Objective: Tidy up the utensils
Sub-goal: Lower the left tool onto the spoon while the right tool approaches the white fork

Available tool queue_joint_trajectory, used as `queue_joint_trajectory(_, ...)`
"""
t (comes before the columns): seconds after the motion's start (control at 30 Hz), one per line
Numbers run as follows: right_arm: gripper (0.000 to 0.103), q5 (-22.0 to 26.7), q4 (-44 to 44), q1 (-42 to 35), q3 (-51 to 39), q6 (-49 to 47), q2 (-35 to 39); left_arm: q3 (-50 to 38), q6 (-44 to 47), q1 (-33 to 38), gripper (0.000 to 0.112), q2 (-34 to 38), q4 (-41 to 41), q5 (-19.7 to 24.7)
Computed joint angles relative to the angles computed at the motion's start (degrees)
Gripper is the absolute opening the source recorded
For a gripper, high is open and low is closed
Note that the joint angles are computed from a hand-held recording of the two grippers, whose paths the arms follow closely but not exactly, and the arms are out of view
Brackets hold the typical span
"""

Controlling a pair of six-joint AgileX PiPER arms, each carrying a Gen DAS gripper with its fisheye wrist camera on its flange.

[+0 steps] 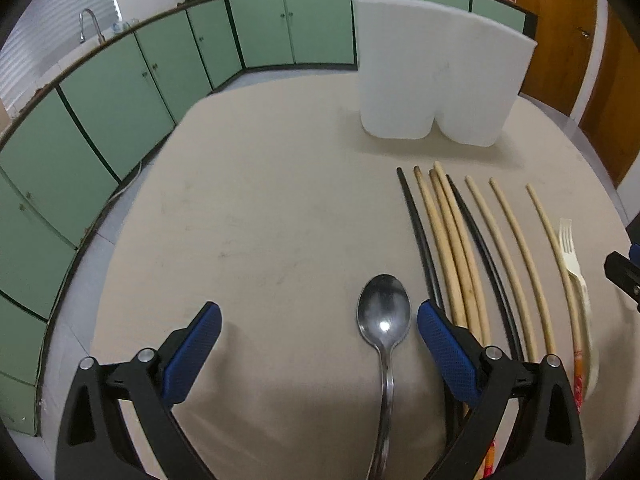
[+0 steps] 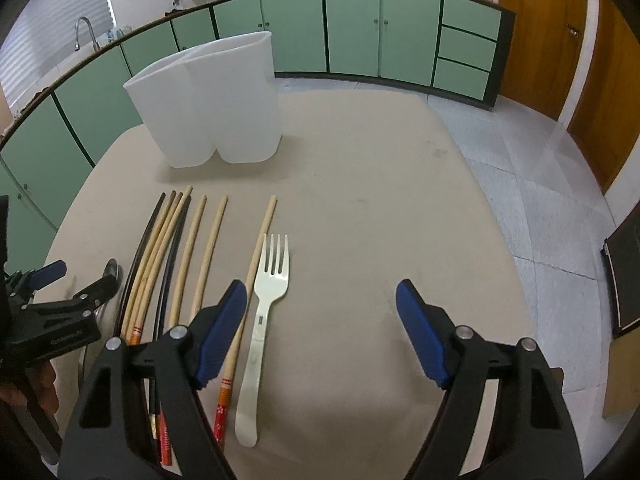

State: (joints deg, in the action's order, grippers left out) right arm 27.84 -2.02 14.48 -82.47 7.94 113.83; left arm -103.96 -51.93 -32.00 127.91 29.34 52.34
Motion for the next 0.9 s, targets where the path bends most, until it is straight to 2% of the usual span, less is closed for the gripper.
queue_joint_trajectory(0.23,0.074,0.78,-0.56,-0.15,-1.20,-0.62,1.33,-1.33,2.16,1.67,0.093,1.57,-3.25,-1.63)
queue_joint_trajectory(0.33,0.062,2.67,-0.98,-0.17,-3.28,-1.00,3.10,0.71,2.83,1.87,0.083,0.24,-4.72,-3.71)
queue_joint_trajectory(0.43,0.061,4.42,2.40,-0.85,-5.50,-3.67,4.57,1.86,3.36,1.33,0.073,-0.74,-4.77,-4.54)
queue_joint_trajectory(0.53,0.061,5.58,5.64,-1.10,-7.40,-6.60,5.52,3.48,3.77,1.52,0.058,-1.85,-5.08,-6.24)
queue_joint_trajectory(0.6,0.061,6.75,7.69,-1.33,-9.18,-7.82,6.45,4.60,4.33,1.72,0.040,-2.73,-5.44,-7.31)
queue_joint_trajectory(0.67,0.061,8.22,9.04,-1.48,-11.54,-8.26,7.77,5.96,4.68,1.88,0.028,-3.64,-6.00,-8.73)
queue_joint_trajectory(0.8,0.055,10.87,7.69,-1.11,-15.47,-6.36,10.15,5.44,4.03,1.59,0.028,-3.22,-5.48,-9.40)
queue_joint_trajectory(0.9,0.054,12.12,8.22,-1.29,-17.67,-6.41,11.24,5.82,1.87,1.93,0.028,-3.47,-3.76,-10.29)
